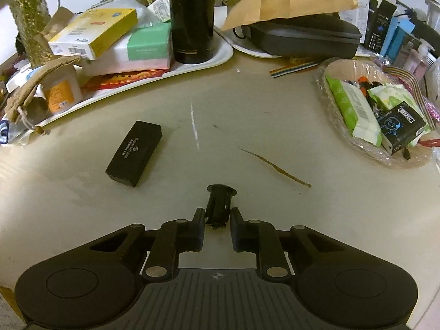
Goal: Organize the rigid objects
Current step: 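Lower the right gripper onto the small black rubber plug and close on it, then grasp the black rectangular block with the left gripper while the right holds the plug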
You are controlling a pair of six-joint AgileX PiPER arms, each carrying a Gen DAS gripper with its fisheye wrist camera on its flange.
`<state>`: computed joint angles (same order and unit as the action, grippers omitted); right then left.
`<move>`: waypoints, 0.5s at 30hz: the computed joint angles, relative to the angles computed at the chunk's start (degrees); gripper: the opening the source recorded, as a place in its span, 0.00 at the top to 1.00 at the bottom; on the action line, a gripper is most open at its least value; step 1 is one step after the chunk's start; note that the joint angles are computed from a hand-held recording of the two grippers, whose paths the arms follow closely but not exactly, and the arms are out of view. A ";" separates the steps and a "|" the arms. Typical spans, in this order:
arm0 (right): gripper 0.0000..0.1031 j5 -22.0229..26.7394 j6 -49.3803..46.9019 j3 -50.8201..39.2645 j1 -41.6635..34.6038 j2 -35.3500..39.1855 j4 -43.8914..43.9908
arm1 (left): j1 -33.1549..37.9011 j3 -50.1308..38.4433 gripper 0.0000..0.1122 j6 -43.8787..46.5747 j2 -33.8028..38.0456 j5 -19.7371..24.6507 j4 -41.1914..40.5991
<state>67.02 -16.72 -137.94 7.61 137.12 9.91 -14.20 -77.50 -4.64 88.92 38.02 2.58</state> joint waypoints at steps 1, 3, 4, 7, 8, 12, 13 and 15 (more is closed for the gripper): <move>0.79 -0.79 -0.46 1.43 -0.16 -0.79 0.38 | -0.05 0.05 0.53 0.01 -0.06 -0.05 -0.01; 0.80 -2.57 -1.23 4.55 -0.37 -2.60 0.54 | 0.21 -0.03 0.53 0.49 0.05 -0.15 -0.72; 0.80 -3.21 -1.52 5.74 -0.54 -3.35 0.73 | 0.34 -0.06 0.53 0.70 0.07 -0.16 -1.12; 0.80 -4.52 -2.28 9.11 -1.32 -5.65 1.72 | 0.67 -0.02 0.53 0.99 0.09 -0.28 -1.78; 0.80 -4.77 -2.45 9.87 -1.49 -6.20 2.00 | 0.70 0.09 0.53 0.91 0.03 -0.34 -1.76; 0.80 -6.52 -3.67 14.84 -2.60 -9.37 3.32 | 0.85 0.08 0.53 0.95 0.00 -0.30 -2.01; 0.80 -6.44 -3.89 15.52 -2.81 -9.72 3.47 | 0.85 -0.06 0.53 0.78 0.10 -0.21 -2.03; 0.80 -6.81 -4.49 17.49 -3.00 -10.62 3.05 | 0.88 -0.15 0.53 0.73 0.11 -0.18 -2.53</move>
<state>60.21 -21.21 -120.46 4.61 126.50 12.96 -13.32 -77.64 -3.90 89.03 37.84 0.05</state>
